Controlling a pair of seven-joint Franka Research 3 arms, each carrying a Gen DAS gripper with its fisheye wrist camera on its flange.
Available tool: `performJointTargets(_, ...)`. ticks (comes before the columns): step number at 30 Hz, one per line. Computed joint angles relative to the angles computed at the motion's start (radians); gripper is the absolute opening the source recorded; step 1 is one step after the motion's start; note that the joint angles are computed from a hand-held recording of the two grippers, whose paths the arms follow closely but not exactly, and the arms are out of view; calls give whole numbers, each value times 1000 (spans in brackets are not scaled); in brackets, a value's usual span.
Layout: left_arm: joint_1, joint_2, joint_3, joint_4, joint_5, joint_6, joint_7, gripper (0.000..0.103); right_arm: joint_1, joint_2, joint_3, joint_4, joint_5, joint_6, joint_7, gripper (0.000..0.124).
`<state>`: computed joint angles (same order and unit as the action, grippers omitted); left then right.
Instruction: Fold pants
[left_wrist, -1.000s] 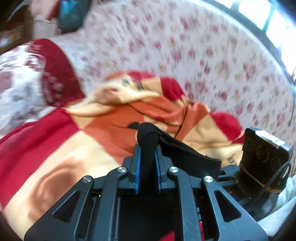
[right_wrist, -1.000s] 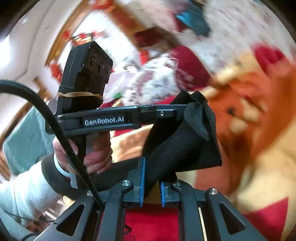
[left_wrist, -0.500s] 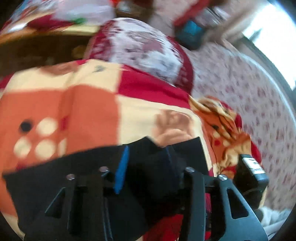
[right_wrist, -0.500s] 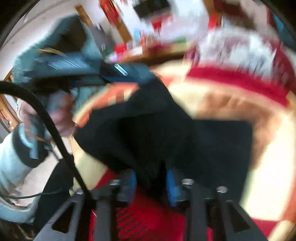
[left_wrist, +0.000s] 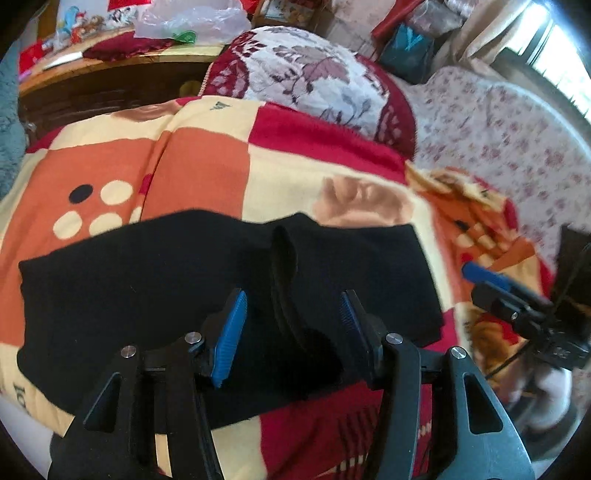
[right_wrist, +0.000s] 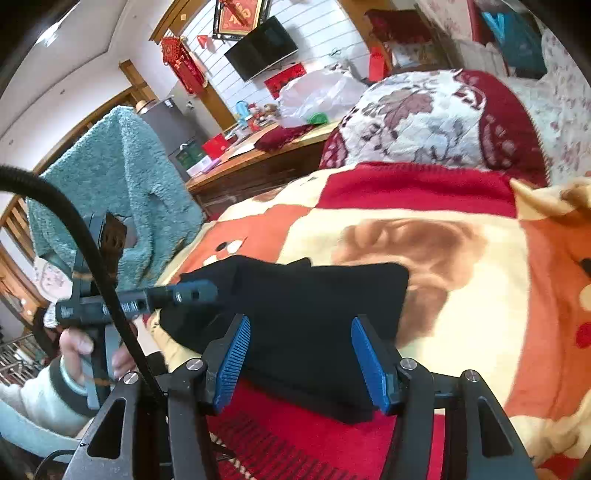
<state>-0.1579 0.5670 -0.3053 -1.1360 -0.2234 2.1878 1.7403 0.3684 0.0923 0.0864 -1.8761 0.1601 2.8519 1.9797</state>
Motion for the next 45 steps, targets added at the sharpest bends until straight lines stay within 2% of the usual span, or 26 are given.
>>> performJointTargets(3, -41, -12, 35, -40, 70, 40, -71, 52, 39, 62, -46, 90, -197, -98, 157, 55)
performJointTargets(5, -43, -22, 37, -72, 88, 72, -91, 52, 60, 99, -76, 136, -313, -181, 245, 55)
performJointTargets(6, -44, -26, 38, -86, 99, 88, -99, 52, 58, 107, -76, 139, -328, -203, 246, 55)
performJointTargets(8, -42, -27, 35, -95, 112, 97, -102, 52, 49, 143, -64, 184, -312, -303, 222, 55)
performJointTargets(9, -41, -29, 34, -100, 118, 102, -102, 52, 35, 151, -53, 185, -270, -312, 195, 55)
performJointTargets(12, -33, -36, 26, -109, 118, 109, -100, 52, 24, 123, -52, 133, -218, -256, 217, 55)
performJointTargets(18, -11, -50, 16, -112, 88, 87, -103, 52, 26, 92, -59, 134, -278, -241, 243, 55)
performJointTargets(19, -8, -53, 14, -114, 79, 82, -104, 52, 23, 98, -57, 145, -277, -242, 238, 56)
performJointTargets(22, -9, -67, 16, -137, 75, 93, -109, 52, 11, 132, -54, 198, -252, -286, 208, 68)
performJointTargets(26, -38, -44, 26, -115, 116, 93, -123, 52, -30, 188, -36, 237, -111, -308, 125, 69)
performJointTargets(27, -43, -23, 21, -89, 119, 84, -116, 52, -49, 199, -22, 231, -40, -288, 98, 67)
performJointTargets(28, -46, -10, 17, -73, 119, 79, -107, 52, -76, 199, 2, 205, 57, -233, 49, 59)
performJointTargets(29, -53, 8, 12, -47, 124, 74, -92, 44, -97, 196, 24, 181, 139, -181, 1, 43)
performJointTargets(30, -67, 28, 12, -17, 140, 72, -74, 37, -86, 190, 12, 164, 150, -153, 5, 39)
performJointTargets(33, -95, 61, 23, 40, 172, 84, -69, 32, -32, 169, -42, 153, 42, -164, 53, 34)
performJointTargets(35, -108, 86, 37, 80, 188, 61, -96, 32, 6, 157, -80, 147, -71, -193, 135, 34)
performJointTargets(36, -105, 97, 36, 97, 182, 39, -109, 32, 7, 158, -80, 146, -85, -203, 151, 34)
performJointTargets(40, -74, 37, 31, 6, 157, 52, -126, 32, -5, 148, -70, 146, -86, -217, 178, 36)
performJointTargets(43, -50, -31, 30, -94, 143, 95, -134, 32, 17, 123, -94, 153, -191, -256, 278, 41)
performJointTargets(45, -37, -60, 27, -135, 130, 105, -138, 32, 26, 99, -97, 135, -260, -208, 332, 41)
